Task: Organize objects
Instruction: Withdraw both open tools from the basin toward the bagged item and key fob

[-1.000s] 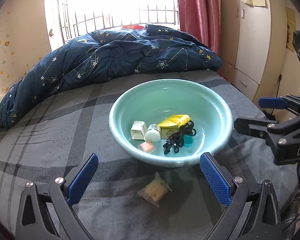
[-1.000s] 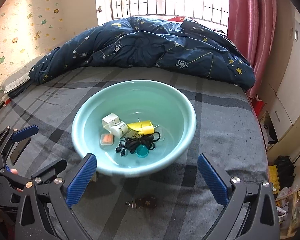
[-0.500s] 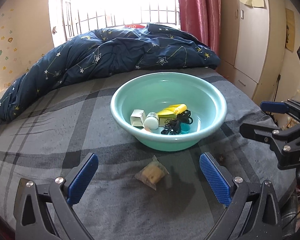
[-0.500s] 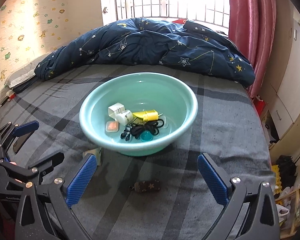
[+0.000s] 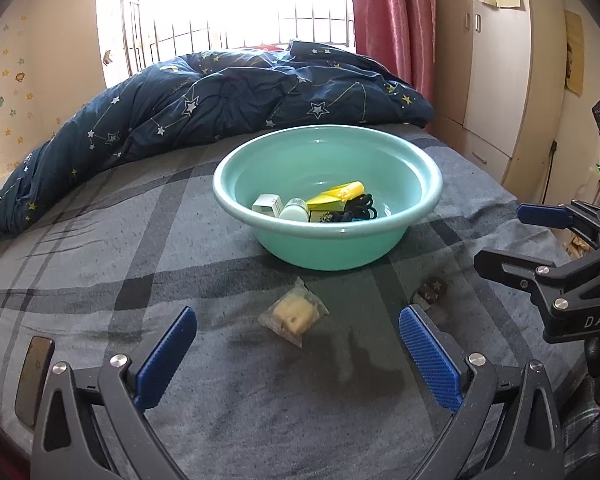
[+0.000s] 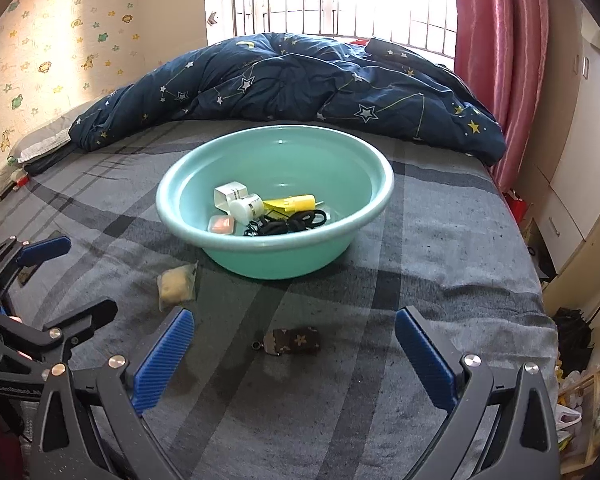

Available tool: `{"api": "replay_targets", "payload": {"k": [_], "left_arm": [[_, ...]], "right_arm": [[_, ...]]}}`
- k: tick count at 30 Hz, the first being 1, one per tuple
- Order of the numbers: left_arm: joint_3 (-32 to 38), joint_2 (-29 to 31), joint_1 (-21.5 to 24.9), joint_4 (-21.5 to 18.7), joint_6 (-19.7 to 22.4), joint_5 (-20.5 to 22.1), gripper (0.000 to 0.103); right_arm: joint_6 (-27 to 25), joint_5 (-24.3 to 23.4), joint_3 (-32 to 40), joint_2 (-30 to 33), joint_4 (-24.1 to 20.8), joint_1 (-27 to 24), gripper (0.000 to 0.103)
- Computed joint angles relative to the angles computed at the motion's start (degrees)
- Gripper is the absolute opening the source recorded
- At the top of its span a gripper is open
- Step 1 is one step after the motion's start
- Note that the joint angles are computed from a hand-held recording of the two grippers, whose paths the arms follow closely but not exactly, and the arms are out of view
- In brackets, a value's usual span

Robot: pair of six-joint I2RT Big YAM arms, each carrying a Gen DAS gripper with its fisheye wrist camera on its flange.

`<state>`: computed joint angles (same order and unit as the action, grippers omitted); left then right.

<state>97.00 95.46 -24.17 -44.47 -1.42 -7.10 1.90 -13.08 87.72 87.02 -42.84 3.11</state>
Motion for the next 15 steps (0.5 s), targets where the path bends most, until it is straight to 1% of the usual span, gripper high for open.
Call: {"api": "replay_targets", "payload": {"k": [4,9,15], "left_arm": [[-2.58,-0.93,-0.31,1.86,-0.44,-0.24,0.103],[-4.34,-1.20,-0.56,2.38,-0.65,-0.14,0.103],[-4.51,-0.80,-0.43,2.14,-0.88,0.09,0.103]], "right_arm": [[0.53,0.01,-1.84,-0.35,1.11,-0.16,0.103],[0.66,0.00,-3.44,-0.48,2.09,-0.35,0.103],[0.94,-0.07,-3.90,-0.14,1.85,-0.51,0.103]]}}
